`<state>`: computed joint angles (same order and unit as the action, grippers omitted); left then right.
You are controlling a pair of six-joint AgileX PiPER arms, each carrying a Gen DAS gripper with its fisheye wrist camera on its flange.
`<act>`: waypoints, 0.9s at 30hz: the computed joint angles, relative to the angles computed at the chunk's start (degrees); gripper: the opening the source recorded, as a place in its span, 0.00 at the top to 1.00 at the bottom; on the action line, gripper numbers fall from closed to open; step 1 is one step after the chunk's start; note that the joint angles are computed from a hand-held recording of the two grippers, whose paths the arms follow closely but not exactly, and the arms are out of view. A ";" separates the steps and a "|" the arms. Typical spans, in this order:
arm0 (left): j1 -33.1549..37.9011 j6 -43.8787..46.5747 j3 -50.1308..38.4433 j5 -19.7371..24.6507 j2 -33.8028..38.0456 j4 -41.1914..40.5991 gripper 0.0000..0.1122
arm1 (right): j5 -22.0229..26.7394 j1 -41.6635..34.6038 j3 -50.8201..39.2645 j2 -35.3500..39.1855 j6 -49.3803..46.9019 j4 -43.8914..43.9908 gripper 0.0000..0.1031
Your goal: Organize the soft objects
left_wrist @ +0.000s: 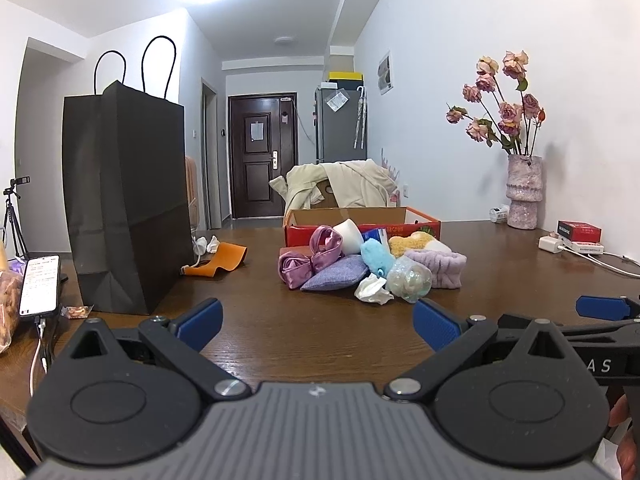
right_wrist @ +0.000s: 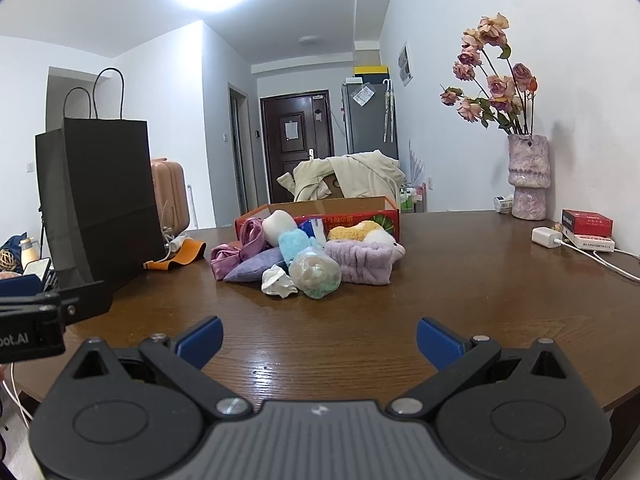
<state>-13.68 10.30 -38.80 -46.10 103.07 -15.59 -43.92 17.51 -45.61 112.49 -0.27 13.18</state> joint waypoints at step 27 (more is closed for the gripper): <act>6.92 -10.01 -34.02 22.77 17.86 15.60 0.08 | 23.03 -8.80 -34.80 14.97 24.70 -30.09 0.02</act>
<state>-6.76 0.29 -72.81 -23.33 120.93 0.01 -20.88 8.72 -80.41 127.46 24.43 -16.91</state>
